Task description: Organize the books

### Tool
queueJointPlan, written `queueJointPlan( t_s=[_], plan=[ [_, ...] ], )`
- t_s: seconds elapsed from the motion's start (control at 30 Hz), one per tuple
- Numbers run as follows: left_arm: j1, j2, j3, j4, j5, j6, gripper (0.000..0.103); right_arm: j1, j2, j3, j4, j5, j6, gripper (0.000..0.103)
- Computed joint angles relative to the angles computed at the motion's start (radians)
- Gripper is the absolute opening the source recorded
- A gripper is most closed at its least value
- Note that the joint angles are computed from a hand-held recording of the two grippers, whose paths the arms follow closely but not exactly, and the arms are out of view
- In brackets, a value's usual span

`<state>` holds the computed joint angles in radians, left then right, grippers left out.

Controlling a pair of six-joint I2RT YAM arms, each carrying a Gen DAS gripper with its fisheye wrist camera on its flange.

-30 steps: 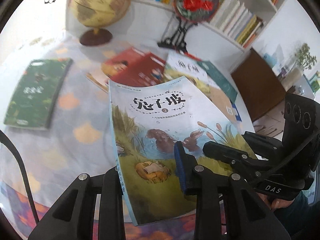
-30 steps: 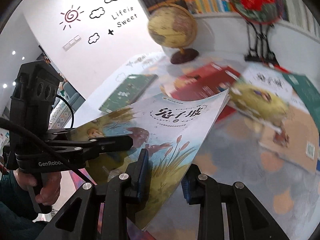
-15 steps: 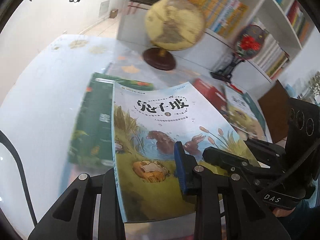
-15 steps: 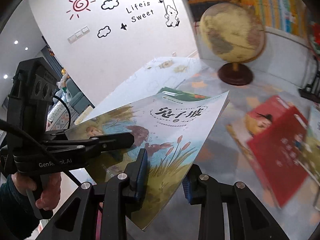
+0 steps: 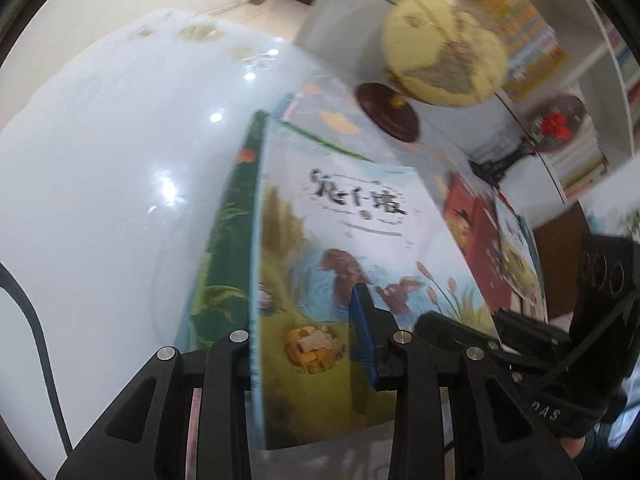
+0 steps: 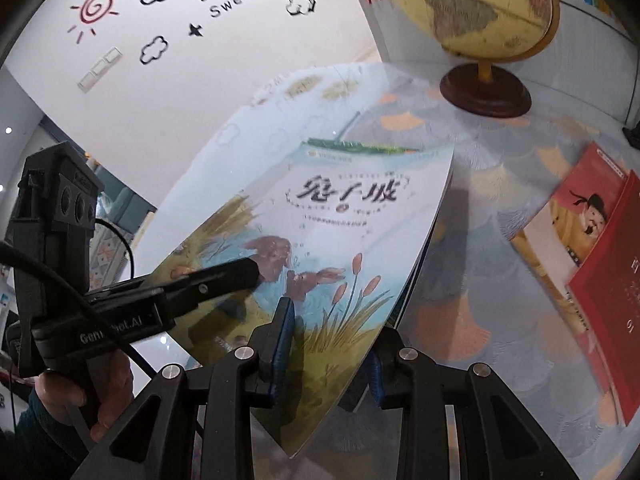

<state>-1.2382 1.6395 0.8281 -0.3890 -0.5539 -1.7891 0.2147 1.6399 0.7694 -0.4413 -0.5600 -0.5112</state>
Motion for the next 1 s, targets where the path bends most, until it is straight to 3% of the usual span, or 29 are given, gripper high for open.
queueJointPlan(
  t_s=[0.2,0.3,0.5,0.63,0.73,0.83,1.0],
  plan=[
    [0.024,0.033,0.014,-0.122,0.030,-0.102,0.029,0.102,0.075,0.005,0.074,0.104,0.095,0.032],
    [0.009,0.017,-0.018,-0.113,0.025,-0.137,0.029,0.119,0.107,-0.001,0.120,0.144,0.130,0.032],
    [-0.024,0.027,-0.023,-0.128,0.016,-0.199,0.029,0.129,0.127,0.024,0.102,0.140,0.139,0.036],
    [-0.051,0.033,0.014,-0.209,-0.008,-0.241,0.029,0.146,0.116,0.008,0.110,0.162,0.133,0.052],
    [-0.087,0.036,0.052,-0.278,-0.020,-0.276,0.029,0.135,0.081,-0.029,0.113,0.207,0.095,0.053],
    [-0.121,0.053,0.102,-0.317,-0.032,-0.293,0.029,0.050,0.030,-0.092,0.108,0.222,0.032,0.054],
    [-0.147,0.142,0.264,-0.344,-0.037,-0.228,0.029,-0.256,-0.022,-0.133,0.004,0.164,-0.110,0.054]
  ],
)
